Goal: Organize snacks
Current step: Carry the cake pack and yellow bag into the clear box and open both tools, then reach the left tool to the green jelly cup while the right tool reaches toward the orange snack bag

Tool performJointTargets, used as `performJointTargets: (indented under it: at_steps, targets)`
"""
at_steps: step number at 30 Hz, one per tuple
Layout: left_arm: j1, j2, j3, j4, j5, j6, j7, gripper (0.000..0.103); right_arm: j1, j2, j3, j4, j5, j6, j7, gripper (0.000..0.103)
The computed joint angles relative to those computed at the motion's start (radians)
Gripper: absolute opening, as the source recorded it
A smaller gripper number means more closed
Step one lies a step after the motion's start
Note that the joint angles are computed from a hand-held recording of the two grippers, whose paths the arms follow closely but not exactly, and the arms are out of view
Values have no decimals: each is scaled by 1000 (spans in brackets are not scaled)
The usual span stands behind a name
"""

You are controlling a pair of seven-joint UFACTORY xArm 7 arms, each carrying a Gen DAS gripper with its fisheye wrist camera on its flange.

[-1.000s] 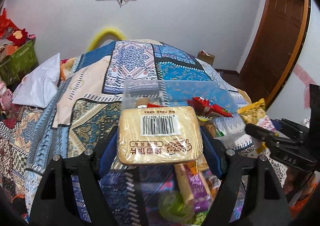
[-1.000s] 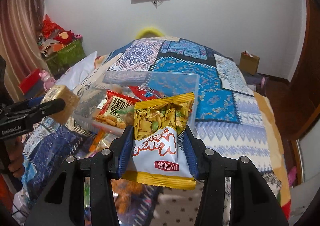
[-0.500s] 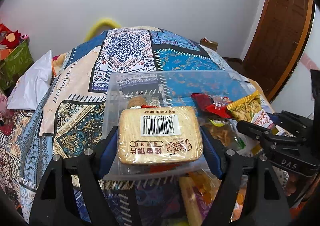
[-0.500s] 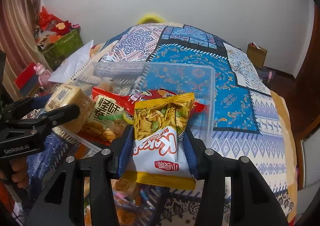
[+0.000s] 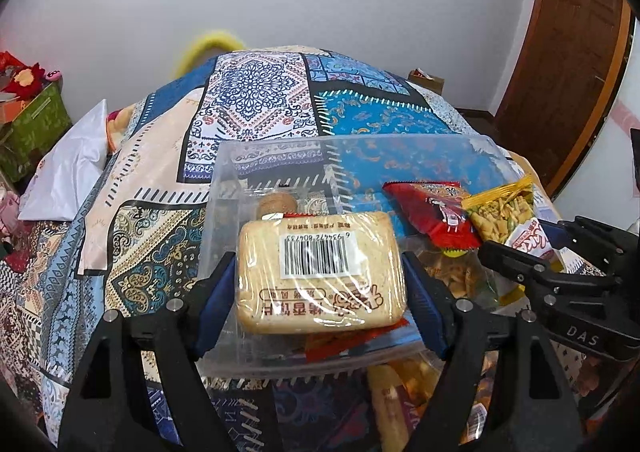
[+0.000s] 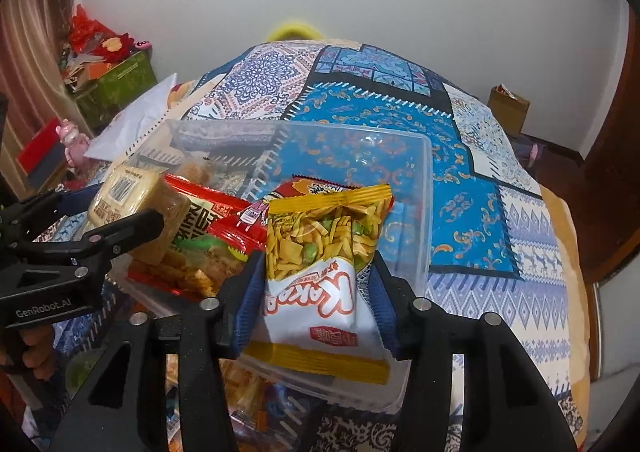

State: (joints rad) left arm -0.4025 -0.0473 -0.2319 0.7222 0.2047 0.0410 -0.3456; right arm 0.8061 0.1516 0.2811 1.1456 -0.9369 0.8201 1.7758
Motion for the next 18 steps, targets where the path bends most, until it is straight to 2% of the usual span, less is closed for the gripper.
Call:
performJointTargets:
  at_steps: [2,4,7,9,16,18]
  targets:
    - [8,-13,-3,-1,19,19,-20,82,5,-1,5,8,10,17,-11,51]
    - [-7,-27,8,-2,-24,38,21,82,12,-1,9,18,21,43,-21,54]
    - [0,-69,3,-20,-30,40,25,82,24,-14,18,26,21,80,-29,56]
    - [-20,-104,16,-38,-76,42,64,82,31,-30,25,24,13,97,-16,60]
    - [-65,-260,44,-123,-174,77,146,82,43,-84,70,19,-5,148,21,60]
    - [-69,-305,44,-150,-189,89,158,82,52,-90,85,23,-17,167,41,71]
